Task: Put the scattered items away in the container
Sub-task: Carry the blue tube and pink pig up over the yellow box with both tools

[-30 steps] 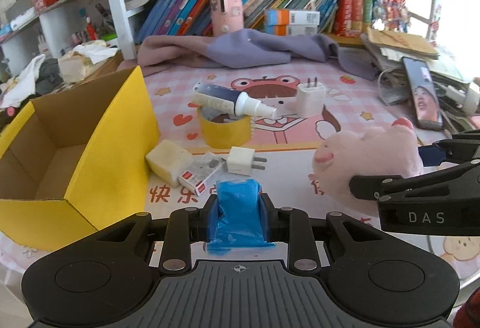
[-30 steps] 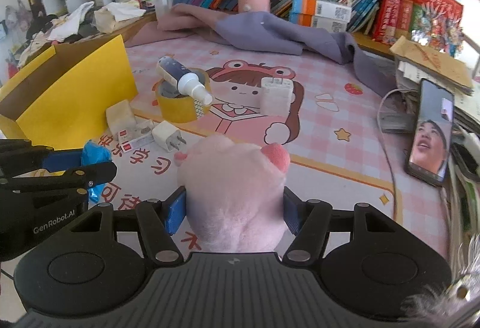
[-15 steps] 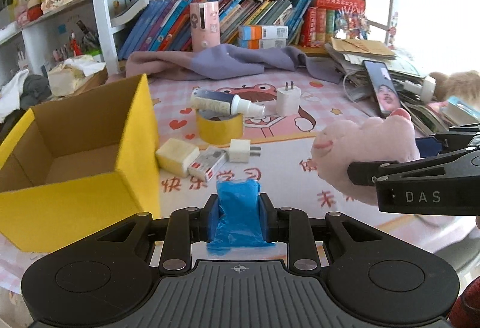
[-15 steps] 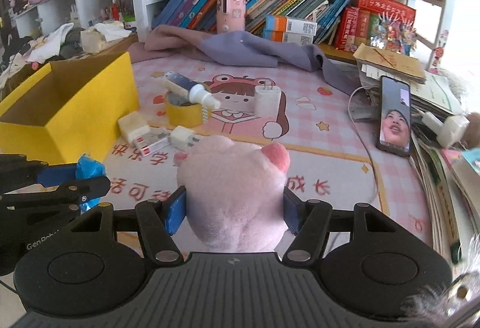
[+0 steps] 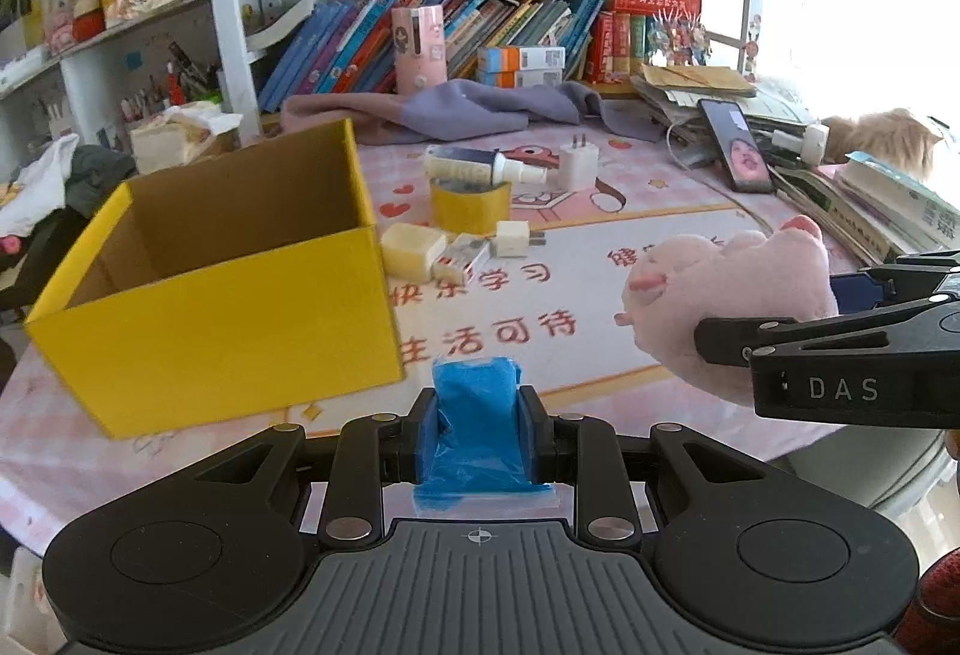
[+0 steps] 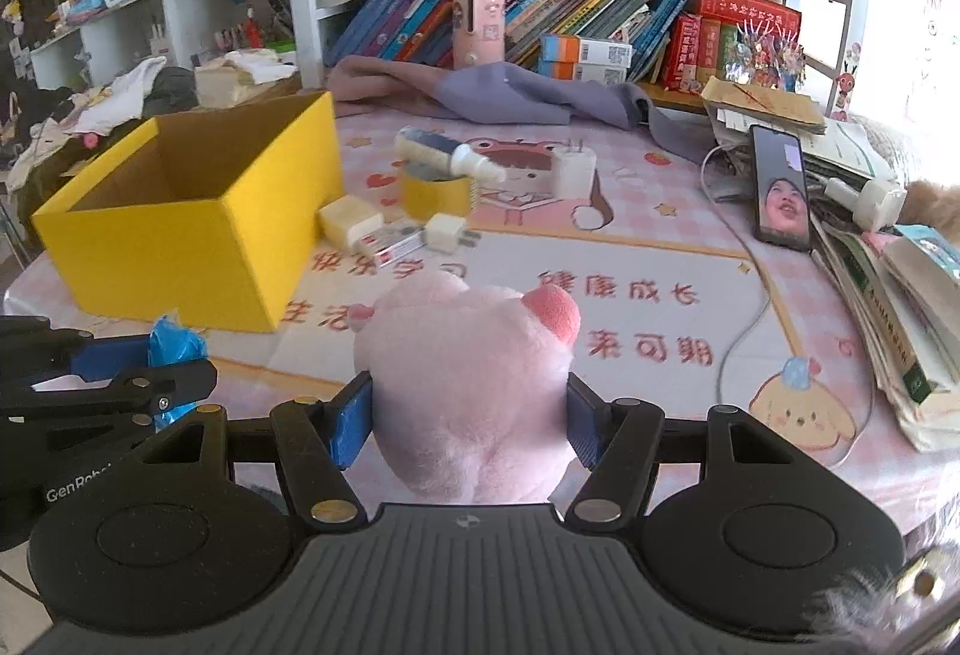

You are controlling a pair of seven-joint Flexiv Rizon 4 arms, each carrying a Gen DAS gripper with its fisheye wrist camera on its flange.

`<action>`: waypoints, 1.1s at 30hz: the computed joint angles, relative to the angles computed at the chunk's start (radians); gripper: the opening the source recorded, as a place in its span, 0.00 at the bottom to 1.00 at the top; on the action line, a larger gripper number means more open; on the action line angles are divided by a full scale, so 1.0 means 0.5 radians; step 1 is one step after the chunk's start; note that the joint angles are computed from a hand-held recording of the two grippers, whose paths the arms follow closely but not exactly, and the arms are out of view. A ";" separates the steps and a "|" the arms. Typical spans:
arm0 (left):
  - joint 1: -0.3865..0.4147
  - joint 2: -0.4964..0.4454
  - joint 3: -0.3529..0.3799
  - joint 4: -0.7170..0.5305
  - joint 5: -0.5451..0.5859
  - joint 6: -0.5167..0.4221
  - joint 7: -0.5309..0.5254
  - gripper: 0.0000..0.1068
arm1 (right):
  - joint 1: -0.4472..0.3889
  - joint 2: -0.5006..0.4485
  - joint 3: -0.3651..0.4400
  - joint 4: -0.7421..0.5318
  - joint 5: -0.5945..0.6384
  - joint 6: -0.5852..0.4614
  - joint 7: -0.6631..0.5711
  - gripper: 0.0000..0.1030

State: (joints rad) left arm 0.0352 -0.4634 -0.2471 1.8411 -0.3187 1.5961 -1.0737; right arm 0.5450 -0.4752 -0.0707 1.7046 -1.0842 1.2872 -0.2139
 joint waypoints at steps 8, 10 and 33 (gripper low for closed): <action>0.236 0.149 -0.206 0.268 -0.017 0.141 0.040 0.23 | 0.055 0.041 0.062 0.052 -0.064 -0.009 0.038 0.60; 0.274 0.186 -0.219 0.327 -0.014 0.162 0.019 0.23 | 0.061 0.029 0.092 0.047 -0.032 -0.004 -0.006 0.60; 0.080 0.358 0.267 0.498 0.081 0.172 -0.333 0.23 | 0.296 -0.151 0.063 -0.182 0.400 0.145 -0.615 0.60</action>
State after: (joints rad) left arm 0.0752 -0.2845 -0.1135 2.0903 -0.2783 1.6820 -1.2399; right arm 0.6928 -0.5505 -0.0394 1.6138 -0.8843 1.3596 -0.5217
